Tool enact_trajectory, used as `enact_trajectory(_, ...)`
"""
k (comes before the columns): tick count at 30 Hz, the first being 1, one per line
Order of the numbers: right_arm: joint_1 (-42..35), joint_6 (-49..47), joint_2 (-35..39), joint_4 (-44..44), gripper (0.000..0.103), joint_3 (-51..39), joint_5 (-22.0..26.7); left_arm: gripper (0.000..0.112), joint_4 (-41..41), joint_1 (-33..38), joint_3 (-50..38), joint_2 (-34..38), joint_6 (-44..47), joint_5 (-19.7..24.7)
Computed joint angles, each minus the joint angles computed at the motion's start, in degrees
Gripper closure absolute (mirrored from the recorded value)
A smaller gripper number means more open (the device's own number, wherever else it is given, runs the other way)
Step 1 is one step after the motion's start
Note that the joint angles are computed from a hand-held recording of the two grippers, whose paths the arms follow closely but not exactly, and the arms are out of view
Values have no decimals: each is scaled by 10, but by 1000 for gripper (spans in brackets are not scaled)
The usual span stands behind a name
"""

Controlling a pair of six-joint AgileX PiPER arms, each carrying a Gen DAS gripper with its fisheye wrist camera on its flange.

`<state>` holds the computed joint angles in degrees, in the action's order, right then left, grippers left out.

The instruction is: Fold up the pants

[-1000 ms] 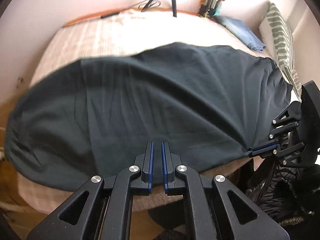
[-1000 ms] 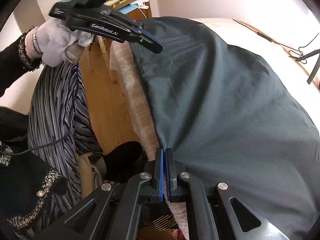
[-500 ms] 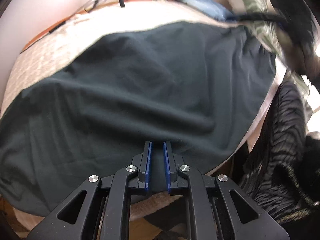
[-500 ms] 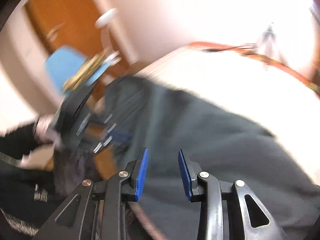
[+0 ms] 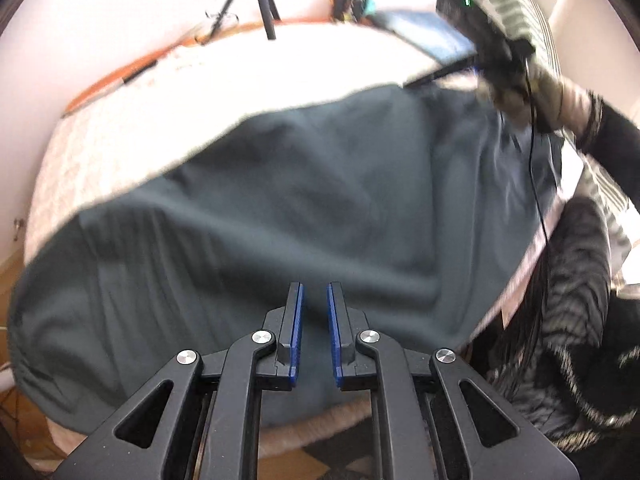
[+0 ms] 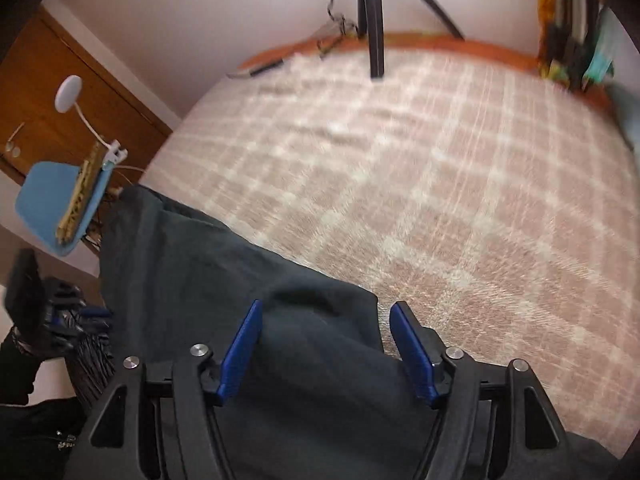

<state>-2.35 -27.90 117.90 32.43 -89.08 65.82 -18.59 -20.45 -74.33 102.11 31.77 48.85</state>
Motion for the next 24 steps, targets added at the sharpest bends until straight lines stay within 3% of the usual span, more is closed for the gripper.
enact_trajectory(1, 3, -10, -1, 6, 64, 10, -1, 102, 3, -2, -15, 6, -7, -2)
enact_trajectory(4, 17, -56, -47, 9, 94, 74, -52, 102, -15, -2, -70, 34, -12, 4)
enact_trajectory(7, 36, -96, -134, 18, 100, 155, -115, 102, -38, -5, -115, 59, -13, 5)
enact_trajectory(10, 81, -129, -233, -14, 100, 230, -173, 102, -73, -10, -175, 96, -13, 18)
enact_trajectory(12, 113, -141, -286, -38, 100, 270, -185, 99, -84, -21, -213, 122, -16, 23)
enact_trajectory(16, 139, -145, -313, -42, 100, 305, -164, 99, -94, -51, -279, 185, -20, 37)
enact_trajectory(21, 119, -171, -315, -11, 95, 309, -122, 99, -48, -91, -295, 233, -38, 56)
enact_trajectory(23, 97, -193, -328, 10, 79, 312, -106, 99, -44, -96, -279, 237, -37, 56)
enact_trajectory(24, 88, -194, -335, 12, 64, 313, -108, 99, -46, -95, -269, 237, -34, 54)
